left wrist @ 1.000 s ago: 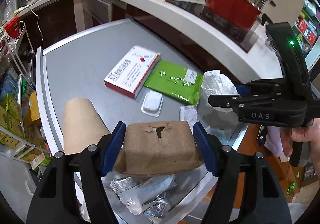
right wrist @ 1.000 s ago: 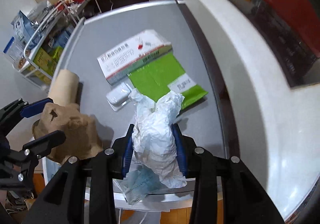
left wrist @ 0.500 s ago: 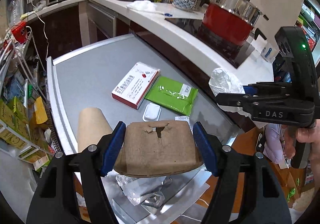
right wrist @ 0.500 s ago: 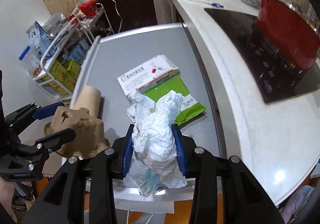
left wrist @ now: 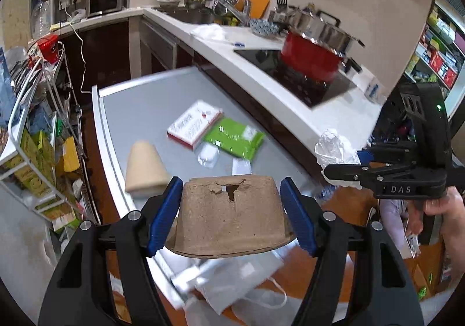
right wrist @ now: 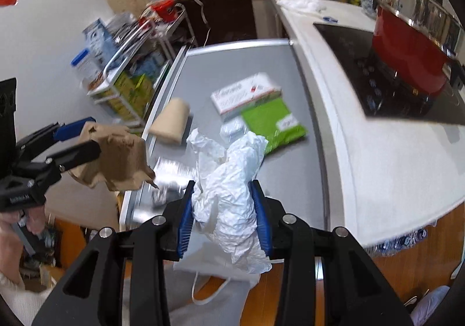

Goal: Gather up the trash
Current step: 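Carry the carton and tissues to the white paper bag and release both, then lift both tools back over the table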

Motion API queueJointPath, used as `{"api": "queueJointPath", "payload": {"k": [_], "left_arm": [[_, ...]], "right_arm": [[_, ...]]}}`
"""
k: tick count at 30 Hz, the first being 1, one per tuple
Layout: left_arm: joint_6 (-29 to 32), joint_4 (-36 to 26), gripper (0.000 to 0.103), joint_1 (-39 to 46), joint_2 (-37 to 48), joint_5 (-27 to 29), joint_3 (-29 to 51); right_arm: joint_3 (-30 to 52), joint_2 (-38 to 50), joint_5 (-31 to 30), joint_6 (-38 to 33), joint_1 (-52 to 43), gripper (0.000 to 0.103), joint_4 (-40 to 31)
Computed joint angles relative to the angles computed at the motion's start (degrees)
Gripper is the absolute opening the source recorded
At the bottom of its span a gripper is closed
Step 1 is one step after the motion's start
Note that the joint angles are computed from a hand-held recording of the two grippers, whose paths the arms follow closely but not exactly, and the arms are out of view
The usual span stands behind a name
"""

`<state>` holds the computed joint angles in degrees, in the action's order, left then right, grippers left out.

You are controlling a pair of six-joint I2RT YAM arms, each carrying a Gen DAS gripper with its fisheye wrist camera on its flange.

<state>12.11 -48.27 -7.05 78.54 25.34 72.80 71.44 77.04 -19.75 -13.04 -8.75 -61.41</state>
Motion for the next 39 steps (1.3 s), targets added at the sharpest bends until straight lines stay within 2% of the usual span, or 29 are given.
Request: {"api": "queueJointPath", "payload": {"k": [5, 8, 13, 17, 22, 25, 27, 30, 36, 39], "left_arm": [[1.4, -3.7, 0.07, -0.4, -3.9, 0.1, -7.9], [0.8, -2.5, 0.07, -1.7, -5.0, -0.6, -13.7], [-1.9, 4.9, 0.07, -5.7, -3.3, -4.8, -22.5], [-4.1, 12.2, 0.07, -6.6, 1.8, -5.0, -26.8], [-4.8, 15.9, 0.07, -8.0, 6.3, -5.5, -27.1], [-4.5, 16.0, 0.07, -7.7, 7.9, -5.9, -26.4], [-4.7, 15.4, 0.07, -7.2, 8.1, -5.6, -26.2], [-5.0, 14.9, 0.076, -6.6, 9.4, -4.4, -25.5], [-4.4, 12.8, 0.078, -5.3, 8.8, -4.5, -24.9], [-3.0, 10.8, 0.078, -4.7, 6.3, -5.2, -24.9]], "right_arm": [[-8.1, -1.9, 1.1, -2.1, 1.3, 0.037, -1.3], [-14.1, -1.5, 0.4, -2.1, 2.1, 0.037, 0.4], [-24.0, 2.2, 0.8, -0.7, 4.6, 0.037, 8.4], [-29.0, 6.8, 1.1, 2.2, 8.0, 0.037, 17.1], [-29.8, 14.6, 1.3, 4.4, 9.1, 0.037, 24.5], [-29.0, 16.9, 0.5, 4.6, 8.3, 0.042, 25.6], [-28.5, 17.3, 0.4, 4.1, 8.0, 0.048, 25.6], [-28.9, 16.2, 1.2, 3.1, 7.8, 0.06, 25.6], [-27.8, 15.2, 1.6, 2.3, 6.6, 0.064, 23.3], [-27.7, 11.7, 2.0, 1.3, 6.5, 0.065, 20.2]]}}
